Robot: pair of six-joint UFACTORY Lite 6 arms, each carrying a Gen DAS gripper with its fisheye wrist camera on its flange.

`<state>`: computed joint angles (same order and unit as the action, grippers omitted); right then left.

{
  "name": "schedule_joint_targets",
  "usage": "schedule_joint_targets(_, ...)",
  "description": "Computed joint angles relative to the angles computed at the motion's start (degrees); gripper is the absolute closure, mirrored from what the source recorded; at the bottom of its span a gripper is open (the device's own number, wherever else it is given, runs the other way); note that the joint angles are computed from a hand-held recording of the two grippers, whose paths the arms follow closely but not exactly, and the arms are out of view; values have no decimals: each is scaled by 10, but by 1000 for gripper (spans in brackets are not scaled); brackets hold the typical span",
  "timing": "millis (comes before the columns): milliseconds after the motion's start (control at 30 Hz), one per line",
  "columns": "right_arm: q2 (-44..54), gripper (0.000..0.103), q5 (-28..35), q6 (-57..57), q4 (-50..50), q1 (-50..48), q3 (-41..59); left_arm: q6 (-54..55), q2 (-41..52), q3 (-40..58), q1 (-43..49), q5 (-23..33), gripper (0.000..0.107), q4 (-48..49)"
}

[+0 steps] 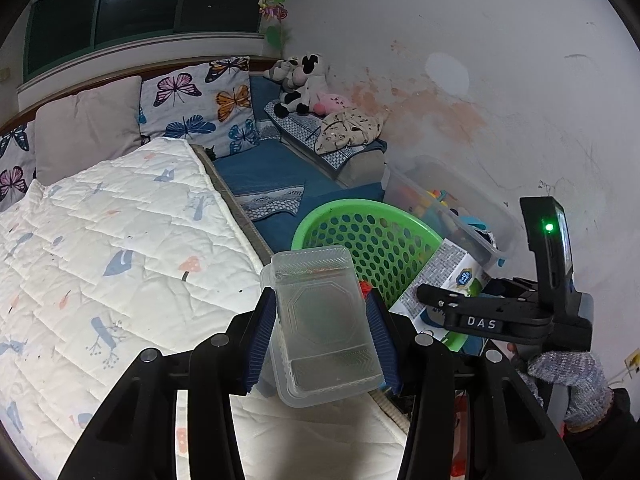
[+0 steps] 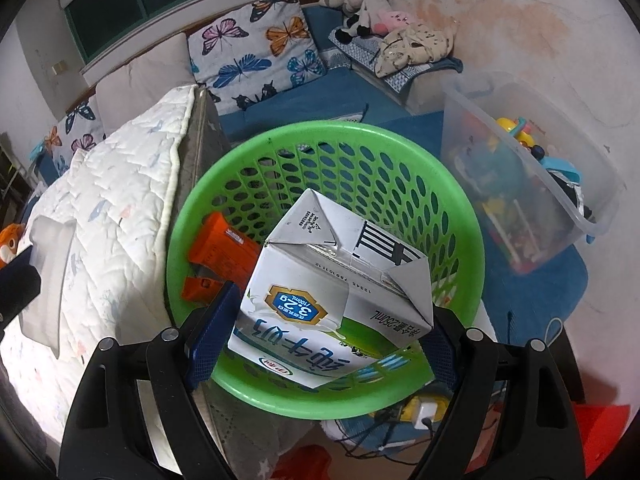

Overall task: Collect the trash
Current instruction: 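Carry the milk carton in the right tool into the green basket and release, then lower the clear rectangular container from the left tool into the basket and release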

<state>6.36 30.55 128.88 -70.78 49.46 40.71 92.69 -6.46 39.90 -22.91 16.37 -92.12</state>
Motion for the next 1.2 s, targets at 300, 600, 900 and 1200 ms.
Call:
schedule_joint_targets(300,2,19,-13,27,-24,-11,-16,3,15,9,-18,-9,62,-10)
schedule_joint_targets(600,-19,17,-13,50,-40,-12,-35,11,32,20,-21,-8,62,-17)
schedule_joint_targets(900,-68,14,23,61,-23,25,-64,16,55,33,-35,-9,61,-27)
schedule_joint_targets(1200,-103,13,92,50,19,90,-81,36,98,60,-52,-11,61,-50)
